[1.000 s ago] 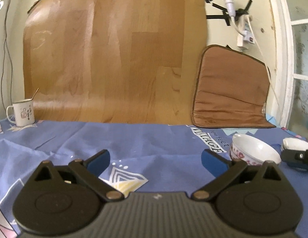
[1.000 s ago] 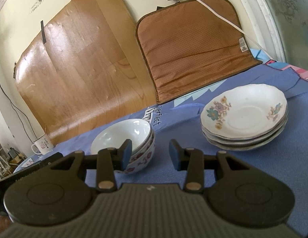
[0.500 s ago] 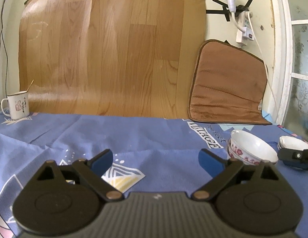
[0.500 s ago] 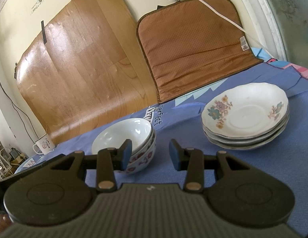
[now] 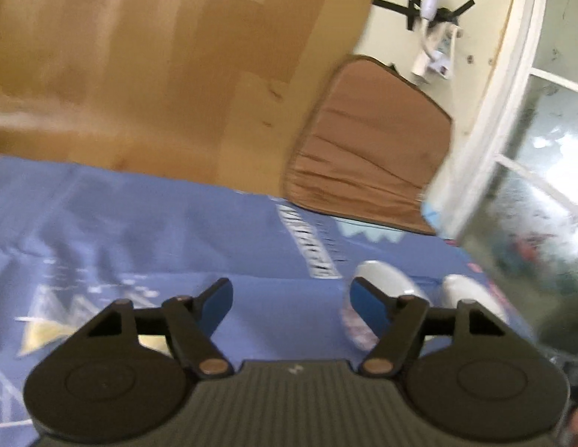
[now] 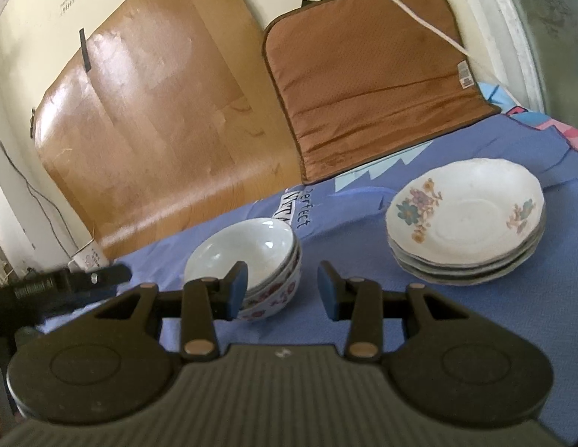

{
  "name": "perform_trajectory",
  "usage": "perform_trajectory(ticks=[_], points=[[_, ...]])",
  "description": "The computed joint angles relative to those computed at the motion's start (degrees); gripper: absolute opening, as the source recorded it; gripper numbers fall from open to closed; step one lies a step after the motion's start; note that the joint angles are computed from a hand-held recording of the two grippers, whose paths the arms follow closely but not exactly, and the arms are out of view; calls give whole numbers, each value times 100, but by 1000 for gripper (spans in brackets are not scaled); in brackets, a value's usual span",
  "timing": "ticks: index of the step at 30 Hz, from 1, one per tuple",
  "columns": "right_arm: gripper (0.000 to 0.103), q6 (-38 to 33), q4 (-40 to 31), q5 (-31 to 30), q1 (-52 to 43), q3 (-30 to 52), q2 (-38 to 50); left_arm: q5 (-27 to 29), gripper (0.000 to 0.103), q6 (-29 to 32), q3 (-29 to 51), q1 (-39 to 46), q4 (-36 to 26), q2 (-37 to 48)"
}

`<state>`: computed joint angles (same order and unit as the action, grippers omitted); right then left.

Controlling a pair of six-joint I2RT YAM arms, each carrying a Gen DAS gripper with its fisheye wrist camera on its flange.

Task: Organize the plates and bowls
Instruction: 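Grasp the bowl stack with both tools and lift it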

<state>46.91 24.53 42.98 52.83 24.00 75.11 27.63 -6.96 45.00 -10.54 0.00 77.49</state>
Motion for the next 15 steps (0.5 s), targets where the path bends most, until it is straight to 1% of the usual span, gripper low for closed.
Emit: perform_trajectory(ticks=[2,5,8,9,10,11,12,13,14,15], points=[[44,-48,-62,-183,-118,49,-68,186,66,-78,388,-122,-255,347],[44,-10,-356,-534,-363,280,-18,450,59,-280,1059,-311,-724,1010],[44,47,-663,-1044,-656,552,133,379,51,-377,1453,-518,-954,1506],[44,99,-806,-1225,-762,662,205,403,46,-409,1613,-555,-1087,1703],[43,168,-942,-1390,-855,757,270,524,45,-467,1737,-566,-1198,1893],[43,261,-1057,-1599,-963,844,345,715,42,-530,1832,-546,-1279,2070],[43,375,-1067,-1863,-1081,873,409,931,30,-603,1930,-524,-1366,2258],[41,497,-968,-2221,-1224,864,487,1109,24,-643,1958,-508,-1371,2370],[39,652,-875,-2525,-1335,860,576,1184,24,-721,1905,-507,-1274,2377],[38,784,-875,-2636,-1369,885,651,1080,24,-713,1840,-547,-1245,2296]])
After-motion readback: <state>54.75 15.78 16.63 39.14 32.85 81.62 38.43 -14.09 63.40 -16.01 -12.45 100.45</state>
